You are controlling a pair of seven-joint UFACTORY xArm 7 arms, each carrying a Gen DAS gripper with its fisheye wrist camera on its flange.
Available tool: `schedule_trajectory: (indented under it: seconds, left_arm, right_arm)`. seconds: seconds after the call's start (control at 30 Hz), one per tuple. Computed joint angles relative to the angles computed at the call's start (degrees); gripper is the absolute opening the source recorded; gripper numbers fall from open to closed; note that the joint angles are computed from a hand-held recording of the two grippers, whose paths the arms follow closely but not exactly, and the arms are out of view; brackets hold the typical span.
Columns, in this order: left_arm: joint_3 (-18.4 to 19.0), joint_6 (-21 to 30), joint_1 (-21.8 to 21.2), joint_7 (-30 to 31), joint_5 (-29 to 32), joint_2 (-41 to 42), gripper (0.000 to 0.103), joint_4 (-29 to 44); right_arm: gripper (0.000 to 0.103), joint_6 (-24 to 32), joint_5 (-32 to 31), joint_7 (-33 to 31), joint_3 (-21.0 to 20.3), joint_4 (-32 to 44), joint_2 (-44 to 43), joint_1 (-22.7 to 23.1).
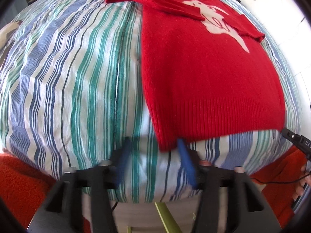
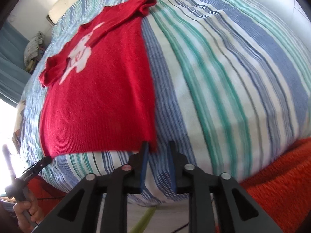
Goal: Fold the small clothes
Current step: 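Grasp the folded-in sleeve cuff with the right gripper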
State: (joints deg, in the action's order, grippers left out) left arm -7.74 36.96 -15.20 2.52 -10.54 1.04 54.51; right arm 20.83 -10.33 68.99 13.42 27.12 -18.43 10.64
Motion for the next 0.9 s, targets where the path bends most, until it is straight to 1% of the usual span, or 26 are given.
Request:
schedule_trajectory:
  seconds: [0.07, 0.1, 0.13, 0.2, 0.23, 0.27, 0.3, 0.33, 0.4, 0.43, 0.5, 0.53, 0.57, 0.6, 0.63, 0.73, 0.77, 0.8, 0.83, 0.87, 0.9]
  left_arm:
    - [0.1, 1.5, 0.0, -1.5, 2.7, -2.4, 0.069, -1.2]
    - [0.2, 1.2, 0.1, -1.5, 3.3, -4.8, 0.069, -2.7]
    - [0.5, 0.2, 0.2, -1.0, 2.7, -7.3, 0.069, -4.3]
    - [1.5, -3.6, 0.6, -0.2, 1.2, -12.5, 0.079, -7.9]
    - [1.6, -5.2, 0.9, -0.7, 1.6, -13.8, 0.087, -9.0]
    - [1.5, -7.6, 1.6, -2.2, 2.7, -15.2, 0.090, -10.2]
    - [1.4, -10.0, 2.3, -3.6, 3.7, -16.0, 0.090, -11.1]
    - [1.6, -11.1, 2.6, -4.3, 4.0, -16.0, 0.090, -11.2]
    - [2.3, -11.7, 3.1, -6.0, 3.8, -14.9, 0.090, -10.6]
    - [2.5, -11.8, 3.2, -6.5, 3.6, -14.5, 0.090, -10.4]
    - [2.3, -12.2, 3.9, -8.1, 4.8, -14.7, 0.090, -11.1]
    - [2.0, -12.4, 4.1, -8.8, 5.7, -14.6, 0.090, -11.4]
    - [1.9, -12.5, 4.3, -9.2, 6.5, -14.9, 0.090, -11.9]
    - [1.8, -12.2, 4.5, -9.6, 7.3, -14.8, 0.090, -11.9]
    - [1.6, -11.9, 4.7, -10.3, 8.0, -14.9, 0.090, -12.1]
    - [2.2, -10.7, 4.5, -10.8, 7.6, -13.7, 0.090, -11.2]
    - [2.2, -10.3, 4.5, -11.0, 7.6, -13.1, 0.090, -10.7]
    - [2.2, -9.7, 4.5, -11.4, 7.7, -12.5, 0.090, -10.1]
    - [2.3, -9.2, 4.5, -11.6, 7.6, -12.2, 0.090, -9.8]
    - [2.4, -8.8, 4.5, -11.6, 7.3, -11.9, 0.090, -9.5]
    - [2.6, -8.6, 4.5, -11.6, 7.0, -11.9, 0.090, -9.5]
  right_arm:
    - [0.025, 6.2, 1.2, -0.3, -0.5, 0.1, -3.5, 0.5]
    - [0.025, 10.3, 0.5, -0.2, -0.3, 0.4, -5.9, 0.0]
    - [0.027, 15.0, -1.7, -0.3, 0.5, 1.7, -7.9, -1.1]
    - [0.037, 23.4, -8.6, -2.6, 2.7, 6.2, -9.1, -3.3]
    - [0.053, 25.8, -13.0, -5.6, 3.5, 9.3, -8.1, -4.1]
    - [0.071, 25.7, -16.3, -9.2, 3.3, 11.9, -6.5, -4.1]
    - [0.077, 24.1, -18.5, -13.0, 2.6, 14.0, -4.5, -3.8]
    - [0.079, 20.9, -20.5, -18.0, 1.4, 16.8, -1.5, -3.4]
    - [0.079, 16.0, -23.1, -25.8, 0.1, 22.4, 5.1, -2.6]
    - [0.079, 14.8, -24.6, -29.7, -0.3, 26.4, 9.8, -2.3]
    - [0.078, 13.0, -26.1, -35.2, -1.7, 33.3, 17.6, -1.1]
    - [0.078, 13.0, -24.8, -38.9, -2.6, 38.1, 22.7, -0.5]
    - [0.078, 13.2, -23.8, -41.2, -3.2, 41.9, 26.6, 0.0]
    - [0.077, 13.5, -22.8, -43.5, -3.9, 45.8, 30.5, 0.4]
    - [0.074, 14.0, -22.7, -45.1, -4.6, 49.4, 34.1, 1.0]
    - [0.070, 16.3, -22.7, -47.1, -7.6, 59.8, 44.0, 3.3]
    - [0.065, 16.7, -22.6, -47.0, -8.8, 62.2, 46.4, 4.1]
    - [0.059, 17.2, -21.1, -47.3, -9.4, 63.8, 48.1, 4.1]
    - [0.037, 17.7, -18.5, -48.2, -9.5, 64.8, 49.1, 3.5]
    - [0.007, 17.1, -17.4, -47.2, -10.6, 64.3, 48.6, 3.6]
    - [0.008, 15.0, -18.2, -44.2, -12.8, 62.2, 46.7, 4.5]
